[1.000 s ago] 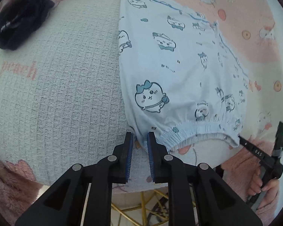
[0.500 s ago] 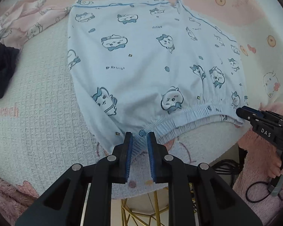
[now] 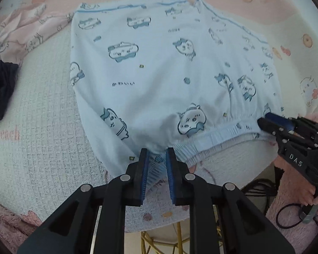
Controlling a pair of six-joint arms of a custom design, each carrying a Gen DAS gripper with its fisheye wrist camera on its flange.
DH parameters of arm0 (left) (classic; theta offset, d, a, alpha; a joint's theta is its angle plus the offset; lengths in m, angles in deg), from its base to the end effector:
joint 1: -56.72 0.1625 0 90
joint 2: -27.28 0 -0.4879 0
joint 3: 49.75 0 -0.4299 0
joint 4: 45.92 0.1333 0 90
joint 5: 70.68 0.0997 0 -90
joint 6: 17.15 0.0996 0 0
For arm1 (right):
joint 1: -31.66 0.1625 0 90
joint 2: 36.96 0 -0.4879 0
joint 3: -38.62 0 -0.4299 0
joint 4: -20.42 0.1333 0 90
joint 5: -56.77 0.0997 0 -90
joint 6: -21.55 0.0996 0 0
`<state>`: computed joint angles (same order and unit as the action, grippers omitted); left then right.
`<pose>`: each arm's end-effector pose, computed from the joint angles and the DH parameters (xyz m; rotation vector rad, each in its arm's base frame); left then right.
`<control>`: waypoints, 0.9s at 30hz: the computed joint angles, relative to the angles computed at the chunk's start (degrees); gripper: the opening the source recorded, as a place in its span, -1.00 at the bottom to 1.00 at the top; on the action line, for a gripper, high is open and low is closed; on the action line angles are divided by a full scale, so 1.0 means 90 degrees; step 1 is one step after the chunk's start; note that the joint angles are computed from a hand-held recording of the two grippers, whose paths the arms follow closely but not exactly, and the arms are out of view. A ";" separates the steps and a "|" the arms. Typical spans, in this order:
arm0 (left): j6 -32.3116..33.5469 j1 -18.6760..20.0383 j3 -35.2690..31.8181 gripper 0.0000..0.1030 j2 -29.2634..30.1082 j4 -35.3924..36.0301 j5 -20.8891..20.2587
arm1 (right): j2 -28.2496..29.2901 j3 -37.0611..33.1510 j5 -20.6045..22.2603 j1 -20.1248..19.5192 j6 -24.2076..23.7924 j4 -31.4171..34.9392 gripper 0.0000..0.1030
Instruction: Fold clothes
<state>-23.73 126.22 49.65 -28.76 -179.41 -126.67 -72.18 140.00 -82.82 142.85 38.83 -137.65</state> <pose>-0.0629 -0.7078 0.1897 0.3092 2.5400 -0.1860 0.2973 -0.6078 -0.0105 0.0609 -2.3052 0.3872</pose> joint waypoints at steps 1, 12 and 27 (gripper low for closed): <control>-0.0075 0.0027 -0.0016 -0.65 -0.0025 0.0092 -0.0079 | -0.0005 0.0015 -0.0051 0.0015 -0.0046 0.0000 -0.54; -0.0120 0.0161 -0.0018 -0.56 -0.0330 -0.0323 -0.0521 | -0.0629 0.0720 0.0526 -0.0018 0.0299 -0.0585 -0.40; -0.0221 0.0401 -0.0669 -0.40 -0.0006 -0.0088 0.0193 | -0.0045 -0.0045 0.0157 -0.0132 -0.0126 -0.0158 -0.34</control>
<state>-25.71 129.84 43.63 -28.81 -180.20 -124.94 -72.59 139.59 -81.41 141.66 37.70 -139.07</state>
